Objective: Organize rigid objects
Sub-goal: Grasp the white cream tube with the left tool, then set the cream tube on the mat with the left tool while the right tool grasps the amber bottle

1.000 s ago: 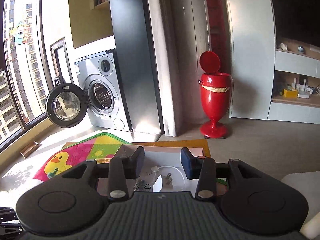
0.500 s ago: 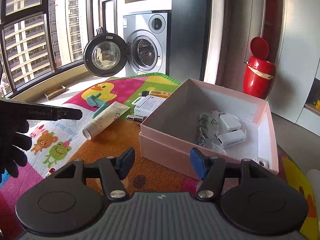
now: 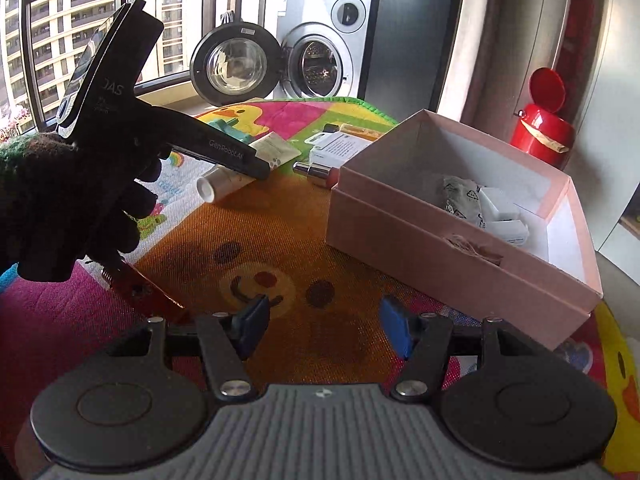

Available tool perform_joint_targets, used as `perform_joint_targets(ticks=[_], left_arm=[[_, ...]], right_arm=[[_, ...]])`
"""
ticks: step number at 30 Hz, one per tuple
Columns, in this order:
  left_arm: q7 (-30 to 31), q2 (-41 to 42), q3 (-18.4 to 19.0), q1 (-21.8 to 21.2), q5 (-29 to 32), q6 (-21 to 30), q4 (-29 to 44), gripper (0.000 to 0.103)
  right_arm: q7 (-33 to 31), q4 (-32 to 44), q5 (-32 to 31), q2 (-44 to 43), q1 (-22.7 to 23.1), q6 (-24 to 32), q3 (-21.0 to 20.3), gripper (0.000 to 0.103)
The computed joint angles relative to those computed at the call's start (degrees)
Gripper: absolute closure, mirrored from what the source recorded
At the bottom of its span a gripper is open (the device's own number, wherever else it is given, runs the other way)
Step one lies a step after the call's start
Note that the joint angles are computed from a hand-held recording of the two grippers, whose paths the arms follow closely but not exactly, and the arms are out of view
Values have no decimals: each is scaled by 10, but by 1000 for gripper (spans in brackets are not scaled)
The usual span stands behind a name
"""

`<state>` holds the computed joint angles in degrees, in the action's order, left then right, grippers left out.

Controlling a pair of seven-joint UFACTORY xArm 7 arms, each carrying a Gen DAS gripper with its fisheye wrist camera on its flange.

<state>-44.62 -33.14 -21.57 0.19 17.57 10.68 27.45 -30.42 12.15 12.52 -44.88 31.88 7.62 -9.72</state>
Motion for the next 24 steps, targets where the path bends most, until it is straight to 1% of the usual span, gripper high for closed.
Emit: perform_joint_targets(ticks=[1,2,5,6,9,11,13,15,16,18,19,21,22,24], left_arm=[[10,-5,13,-14,-5,-1,-6,71],[20,-16,30,-33,-15,2,-16,72],[47,-80,81,-94,-61,21,-61,72],[52,-103,86,-103,-70,29,-76,72],[64,-211,94,-130,-96,75,-132,72],[69,-273,102,-148,-112,93,-165,72],[69,-317,102,-156,-125,100,-189,72],[63,-330,91,-151,-129,78,-205,72],[57,-324,86,-145,-131,62,-208,73],[49,-316,86,-140,-136,38,-214,72],[48,-311,87,-140,-138,32,-214,72],[48,-312,90,-142,-140,25,-218,72],[48,-315,93,-144,-142,23,-221,72],[48,-316,100,-147,-147,16,-226,72]], right_arm=[[4,3,0,5,-1,-2,5,42],[4,5,0,7,2,-1,4,42],[4,7,0,2,12,5,8,42],[-1,7,-1,-2,19,8,7,41],[-16,15,-1,-4,44,11,4,41],[-14,42,5,19,58,6,6,41],[-3,90,14,66,64,-2,12,42],[7,153,24,125,69,-4,13,42],[17,205,32,171,67,7,16,41],[26,304,36,259,43,42,37,41],[43,339,11,294,23,47,55,41],[117,420,-97,376,-58,60,129,42],[145,457,-145,410,-78,78,149,42],[207,519,-239,471,-99,102,172,44]])
